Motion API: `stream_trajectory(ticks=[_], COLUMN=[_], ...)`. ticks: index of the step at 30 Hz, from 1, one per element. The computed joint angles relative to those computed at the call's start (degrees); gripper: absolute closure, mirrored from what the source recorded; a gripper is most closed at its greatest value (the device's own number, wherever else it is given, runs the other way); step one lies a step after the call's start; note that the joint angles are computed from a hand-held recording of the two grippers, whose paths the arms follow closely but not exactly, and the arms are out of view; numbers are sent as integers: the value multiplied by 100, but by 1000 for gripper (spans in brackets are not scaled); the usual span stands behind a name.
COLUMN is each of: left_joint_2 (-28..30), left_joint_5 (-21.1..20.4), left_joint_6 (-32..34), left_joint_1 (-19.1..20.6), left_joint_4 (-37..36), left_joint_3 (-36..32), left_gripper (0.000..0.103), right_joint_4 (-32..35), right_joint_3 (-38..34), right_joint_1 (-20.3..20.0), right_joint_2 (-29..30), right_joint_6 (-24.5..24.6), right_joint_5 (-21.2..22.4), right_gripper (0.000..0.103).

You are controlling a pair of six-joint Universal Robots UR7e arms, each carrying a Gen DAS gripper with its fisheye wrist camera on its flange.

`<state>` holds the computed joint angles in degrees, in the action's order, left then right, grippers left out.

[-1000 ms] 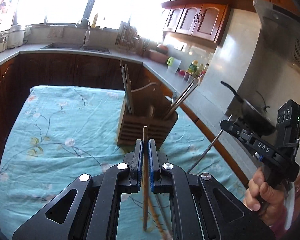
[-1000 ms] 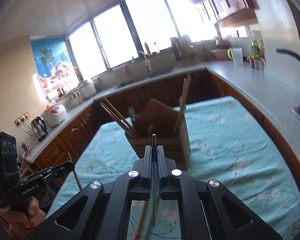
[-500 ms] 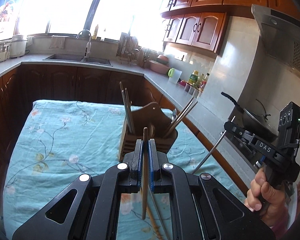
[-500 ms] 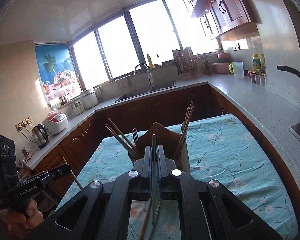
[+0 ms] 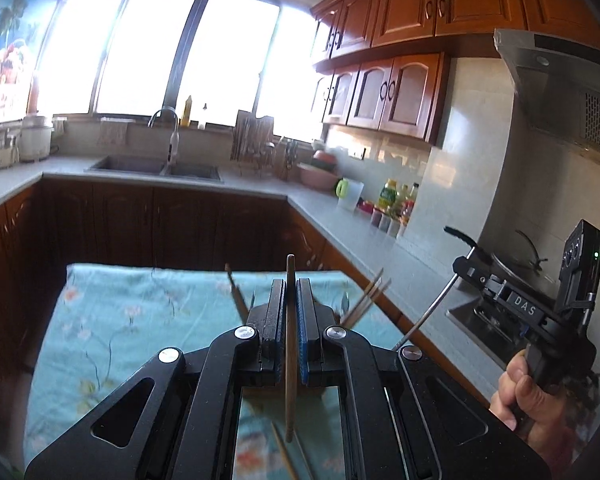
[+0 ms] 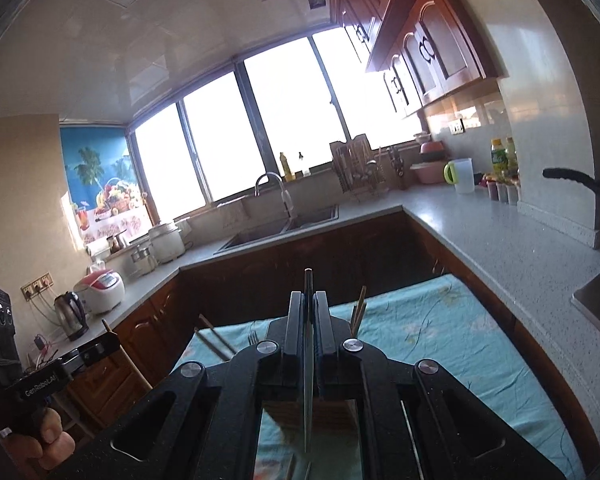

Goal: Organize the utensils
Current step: 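Carry both chopsticks upright and lower them into the wooden holder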

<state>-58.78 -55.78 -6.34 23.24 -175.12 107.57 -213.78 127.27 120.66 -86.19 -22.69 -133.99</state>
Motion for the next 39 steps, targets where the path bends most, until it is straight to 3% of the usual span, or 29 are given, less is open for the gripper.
stream_trajectory(ticks=[17,29,39], left_joint_2=[991,1456,1432], left_joint_5=[243,532,514], left_joint_6=[571,478,279], left_joint_1=[256,344,399], left_joint_4=[-755,-1280,-1122], left_joint_3=[-1237,-1218,-830], left_gripper=[99,99,99], right_joint_4=[-391,-720,-647], right_joint_3=[-702,-504,-200], right_joint_1=[-469,-877,-1126], right_joint_2=[359,487,472], right_joint_6=[-423,-435,-187], right_joint_5=[398,775,900], right_gripper=[99,99,99])
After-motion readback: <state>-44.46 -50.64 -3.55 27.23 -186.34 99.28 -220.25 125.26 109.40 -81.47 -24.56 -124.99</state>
